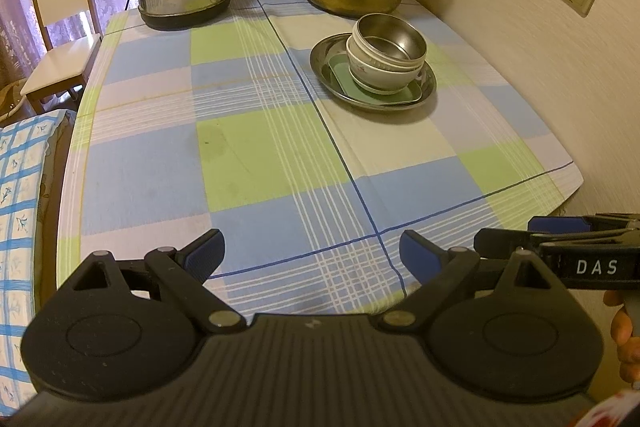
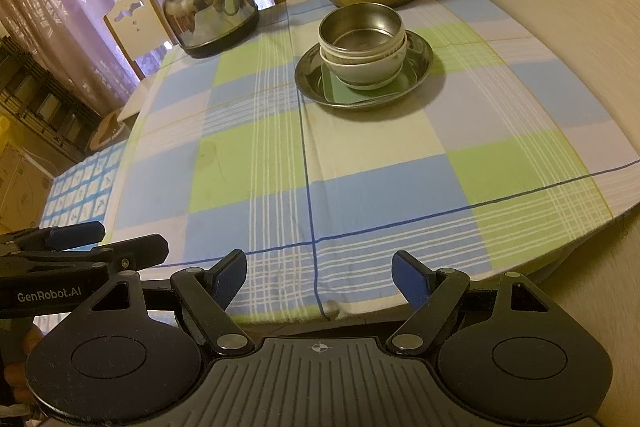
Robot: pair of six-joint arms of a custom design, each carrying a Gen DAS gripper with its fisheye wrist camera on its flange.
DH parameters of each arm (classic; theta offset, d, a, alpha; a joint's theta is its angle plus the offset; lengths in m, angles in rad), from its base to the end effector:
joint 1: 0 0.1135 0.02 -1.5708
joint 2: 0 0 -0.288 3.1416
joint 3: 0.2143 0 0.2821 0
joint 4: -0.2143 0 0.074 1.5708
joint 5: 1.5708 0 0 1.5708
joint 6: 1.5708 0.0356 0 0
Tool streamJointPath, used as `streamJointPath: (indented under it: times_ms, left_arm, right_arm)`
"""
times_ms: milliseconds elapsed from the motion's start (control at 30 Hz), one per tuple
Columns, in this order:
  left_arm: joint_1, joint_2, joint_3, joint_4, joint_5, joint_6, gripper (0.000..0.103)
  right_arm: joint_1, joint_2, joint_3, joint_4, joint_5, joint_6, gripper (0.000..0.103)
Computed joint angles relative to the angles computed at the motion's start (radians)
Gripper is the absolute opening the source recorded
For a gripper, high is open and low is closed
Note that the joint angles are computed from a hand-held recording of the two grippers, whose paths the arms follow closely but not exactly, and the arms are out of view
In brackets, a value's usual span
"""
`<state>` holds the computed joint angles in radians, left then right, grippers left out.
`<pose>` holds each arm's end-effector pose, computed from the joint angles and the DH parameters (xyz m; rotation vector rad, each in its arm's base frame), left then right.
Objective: Organize plates and bowls
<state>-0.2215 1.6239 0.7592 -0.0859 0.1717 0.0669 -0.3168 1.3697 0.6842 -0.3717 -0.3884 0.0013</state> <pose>0.3140 -0.0769 0.1415 0.4314 2.4864 -0.2789 0.2573 -0.0702 0.1745 0.2739 2.5391 0.3902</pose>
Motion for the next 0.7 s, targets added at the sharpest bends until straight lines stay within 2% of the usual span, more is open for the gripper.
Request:
streamJointPath:
  times_ms: [700]
  left_arm:
    - [0.007, 0.010, 0.016, -0.006, 0.008, 0.007, 0.094]
  right_arm:
    - [0.008, 0.000, 0.001, 0.002, 0.006, 0.006, 0.079]
